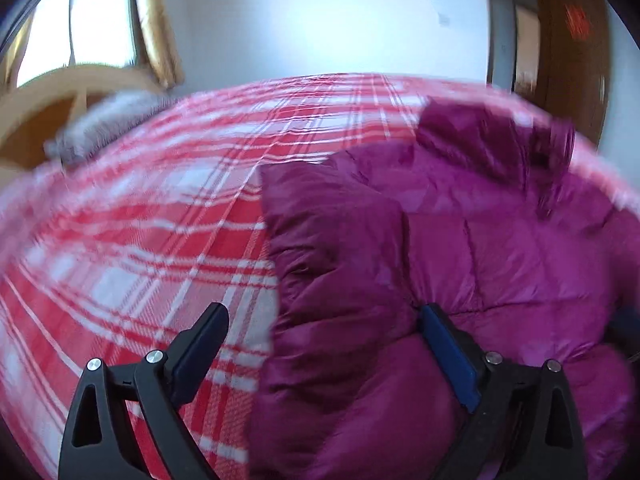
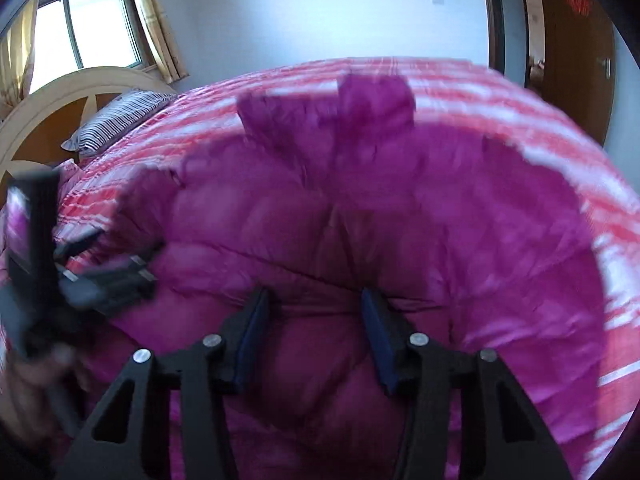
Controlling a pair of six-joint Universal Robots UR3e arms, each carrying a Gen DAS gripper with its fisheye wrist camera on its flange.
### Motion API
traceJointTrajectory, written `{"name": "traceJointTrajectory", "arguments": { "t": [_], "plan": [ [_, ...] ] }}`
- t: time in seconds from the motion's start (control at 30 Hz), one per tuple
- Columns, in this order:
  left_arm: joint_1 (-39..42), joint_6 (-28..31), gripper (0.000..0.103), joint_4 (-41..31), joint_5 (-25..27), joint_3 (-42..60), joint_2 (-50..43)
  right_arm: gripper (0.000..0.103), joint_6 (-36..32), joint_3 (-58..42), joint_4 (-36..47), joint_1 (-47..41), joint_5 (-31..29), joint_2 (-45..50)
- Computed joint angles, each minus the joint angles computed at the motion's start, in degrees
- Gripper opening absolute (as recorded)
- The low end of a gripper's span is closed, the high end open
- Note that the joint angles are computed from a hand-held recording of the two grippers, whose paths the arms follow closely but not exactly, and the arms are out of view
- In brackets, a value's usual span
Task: Fold large clothes
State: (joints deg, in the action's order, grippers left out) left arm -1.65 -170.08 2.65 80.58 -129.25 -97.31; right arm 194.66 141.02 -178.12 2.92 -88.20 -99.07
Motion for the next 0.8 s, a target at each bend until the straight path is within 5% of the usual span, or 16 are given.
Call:
{"name": "traceJointTrajectory", "arguments": {
  "t": [0.07, 0.2, 0.37, 0.63, 0.73, 0.8],
  "plan": [
    [7.9, -0.9, 0.097, -3.9, -8.7, -3.0, 6.2, 0.05, -0.2, 0.9, -0.9, -0.8, 0.8, -0.3],
    [14.1, -5.0, 0.097, -5.3, -14.9, -4.2, 14.7, 0.05, -0.2, 1.7, -2.9, -0.7, 0.7, 0.2],
    [7.8, -6.0, 0.097, -13.6, -19.5, 3.1, 15.0, 0.05, 0.5, 2.5, -4.0, 0.7, -0.6, 0.1],
    [-10.1, -4.4, 0.097, -8.7, 4.1, 12.1, -5.6, 0.05, 0.6, 3.2, -4.5, 0.2, 0.0, -0.6],
    [-7.1, -4.3, 0.097, -12.3, -0.6, 12.3, -6.0, 0.05, 0.6, 3.4, -4.7, 0.0, 0.5, -0.6],
    [-8.4, -4.3, 0.098, -11.8, 1.4, 12.5, -6.7, 0.05, 0.7, 3.4, -4.8, 0.0, 0.5, -0.5]
  ]
}}
